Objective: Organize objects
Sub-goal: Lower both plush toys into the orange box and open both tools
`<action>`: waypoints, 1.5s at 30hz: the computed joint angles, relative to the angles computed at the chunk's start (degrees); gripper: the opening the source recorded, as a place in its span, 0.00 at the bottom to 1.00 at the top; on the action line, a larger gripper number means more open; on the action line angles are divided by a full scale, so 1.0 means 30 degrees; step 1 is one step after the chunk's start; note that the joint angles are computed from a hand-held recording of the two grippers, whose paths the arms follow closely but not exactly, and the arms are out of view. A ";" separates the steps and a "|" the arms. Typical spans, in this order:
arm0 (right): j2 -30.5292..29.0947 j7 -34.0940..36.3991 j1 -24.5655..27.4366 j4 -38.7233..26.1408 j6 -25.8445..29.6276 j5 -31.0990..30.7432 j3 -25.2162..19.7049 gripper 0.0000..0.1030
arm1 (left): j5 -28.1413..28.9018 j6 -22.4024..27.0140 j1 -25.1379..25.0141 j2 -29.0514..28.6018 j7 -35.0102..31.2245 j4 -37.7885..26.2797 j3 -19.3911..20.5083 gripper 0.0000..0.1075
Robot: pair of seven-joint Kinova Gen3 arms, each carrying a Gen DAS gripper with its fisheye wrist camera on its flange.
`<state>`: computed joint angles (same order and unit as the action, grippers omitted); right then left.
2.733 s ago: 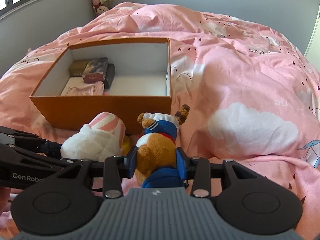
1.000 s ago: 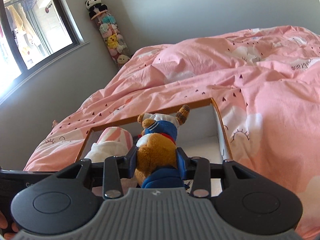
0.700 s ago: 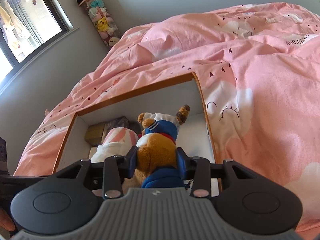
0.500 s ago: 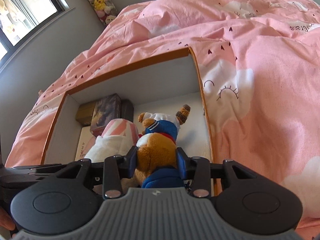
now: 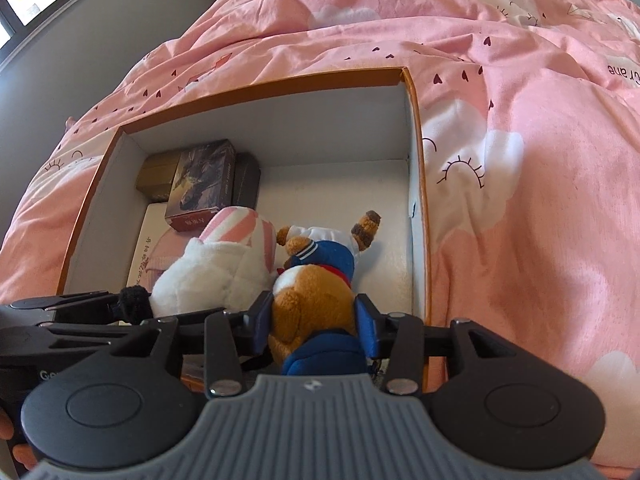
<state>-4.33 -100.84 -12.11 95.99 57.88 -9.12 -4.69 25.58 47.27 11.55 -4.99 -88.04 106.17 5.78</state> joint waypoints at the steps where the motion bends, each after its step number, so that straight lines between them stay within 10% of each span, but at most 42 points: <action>1: 0.0097 0.0041 -0.0032 -0.0167 0.0219 0.0124 -0.0034 0.46 | 0.0395 0.0034 -0.0022 0.0016 -0.0364 0.0045 -0.0154 0.69; 13: 0.0115 0.2486 -0.0144 -0.1194 0.1662 0.0569 -0.0005 0.45 | 0.0538 0.0879 -0.0133 -0.0097 -0.2077 -0.0800 -0.0102 0.61; 26: 0.1102 0.3245 -0.0897 -0.1311 0.2273 0.2265 -0.0525 0.20 | -0.0581 0.0458 0.0500 0.0974 -0.0966 -0.0980 0.0572 0.41; 45: -0.4409 -0.1901 -0.0396 0.2311 -0.0808 0.4190 -0.2728 0.36 | -0.5605 -0.1816 0.1678 -0.3237 0.2872 0.0740 0.2831 0.42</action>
<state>-17.55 -106.54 -13.30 102.93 55.46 3.45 -12.87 8.76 41.83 16.58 -14.70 -79.42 108.39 14.27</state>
